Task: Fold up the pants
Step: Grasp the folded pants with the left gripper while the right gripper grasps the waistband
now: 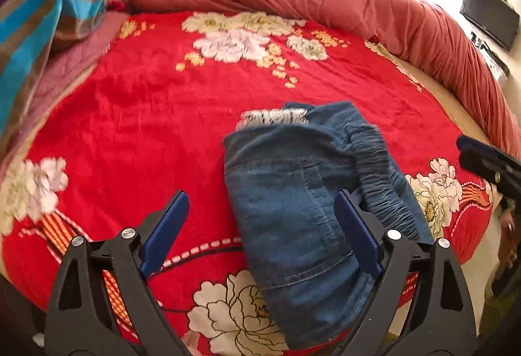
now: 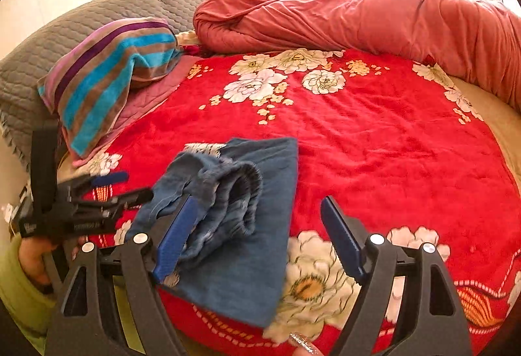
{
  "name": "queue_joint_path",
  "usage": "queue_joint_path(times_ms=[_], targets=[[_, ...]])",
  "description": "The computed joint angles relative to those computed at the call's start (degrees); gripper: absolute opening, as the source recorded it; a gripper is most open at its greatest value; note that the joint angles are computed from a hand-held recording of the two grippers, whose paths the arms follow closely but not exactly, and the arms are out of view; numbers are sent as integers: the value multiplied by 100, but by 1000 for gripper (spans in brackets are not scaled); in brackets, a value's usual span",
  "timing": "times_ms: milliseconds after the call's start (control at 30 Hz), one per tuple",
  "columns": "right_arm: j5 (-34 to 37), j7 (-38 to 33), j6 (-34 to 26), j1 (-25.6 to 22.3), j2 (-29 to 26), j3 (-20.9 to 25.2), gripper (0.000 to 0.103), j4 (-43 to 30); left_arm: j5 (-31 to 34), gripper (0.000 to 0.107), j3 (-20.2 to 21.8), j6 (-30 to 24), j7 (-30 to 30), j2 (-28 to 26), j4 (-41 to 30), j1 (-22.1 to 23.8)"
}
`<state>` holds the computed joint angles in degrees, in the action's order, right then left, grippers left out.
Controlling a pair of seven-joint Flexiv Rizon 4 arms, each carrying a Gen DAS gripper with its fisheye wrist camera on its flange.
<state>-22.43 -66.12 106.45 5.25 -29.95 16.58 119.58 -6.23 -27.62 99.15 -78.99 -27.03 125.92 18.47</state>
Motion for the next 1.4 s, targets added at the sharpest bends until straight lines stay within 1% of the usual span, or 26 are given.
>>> queue_joint_path(times_ms=[100, 133, 200, 233, 300, 400, 533, 633, 700, 733, 767, 800, 833, 867, 900, 933, 967, 1033, 1133, 1200, 1300, 1400], targets=[[-279, 9, -484, -473, -323, 511, 77, -378, -28, 83, -349, -69, -22, -126, 57, 337], [-282, -28, -631, -578, -405, 641, 77, -466, -38, 83, -461, -97, -30, -175, 62, 439], [-271, -176, -1050, -938, -728, 1128, 77, -772, -27, 83, -756, -138, -12, -293, 78, 698], [-206, -225, -1171, -981, -801, 1215, 77, -847, -30, 83, -809, -171, -16, -332, 71, 740], [-93, -407, -1494, -1209, -1081, 1575, 77, -1071, -29, 83, -800, -211, -6, -375, 48, 717], [109, -615, -1800, -1282, -1308, 1779, 77, -1274, -64, 83, -784, -254, 15, -433, 5, 681], [434, -1091, -2113, -1670, -1722, 2415, 76, -1520, -152, 83, -788, -350, 30, -523, -58, 644], [619, -1381, -2129, -1728, -1840, 2564, 76, -1606, -232, 83, -781, -446, 68, -601, -143, 584], [741, -1529, -2160, -1712, -1882, 2610, 76, -1678, -284, 80, -692, -468, 102, -618, -199, 462], [793, -1614, -2158, -1698, -1905, 2624, 76, -1714, -306, 70, -694, -462, 127, -638, -219, 447], [851, -1695, -2149, -1689, -1921, 2635, 73, -1740, -318, 56, -807, -419, 160, -686, -216, 520], [906, -1816, -2166, -1727, -1976, 2722, 58, -1779, -329, 53, -822, -402, 152, -688, -220, 508], [959, -1991, -2251, -1843, -2090, 2927, 46, -1847, -316, 49, -702, -397, 153, -650, -248, 382], [1008, -2105, -2225, -1843, -2103, 2987, 34, -1855, -298, 40, -676, -398, 186, -643, -263, 345], [1045, -2191, -2152, -1790, -2055, 2944, 28, -1834, -286, 37, -618, -393, 209, -619, -283, 276], [1095, -2273, -2078, -1752, -2018, 2922, 26, -1819, -282, 33, -511, -362, 210, -561, -296, 165], [1161, -2367, -1996, -1759, -2002, 2968, 23, -1816, -281, 29, -514, -357, 233, -545, -306, 169], [1274, -2516, -1942, -1729, -1945, 2994, 22, -1846, -291, 25, -609, -364, 287, -509, -336, 255], [1400, -2733, -1909, -1607, -1862, 2943, 22, -1973, -328, 25, -800, -333, 323, -481, -378, 424], [1489, -2797, -1922, -1429, -1826, 2804, 22, -2145, -328, 25, -740, -294, 331, -443, -477, 374], [1614, -2958, -1963, -1260, -1855, 2715, 22, -2435, -379, 25, -634, -313, 342, -429, -695, 302], [1731, -3080, -2004, -1058, -1879, 2558, 22, -2704, -447, 25, -382, -346, 376, -455, -941, 97]])
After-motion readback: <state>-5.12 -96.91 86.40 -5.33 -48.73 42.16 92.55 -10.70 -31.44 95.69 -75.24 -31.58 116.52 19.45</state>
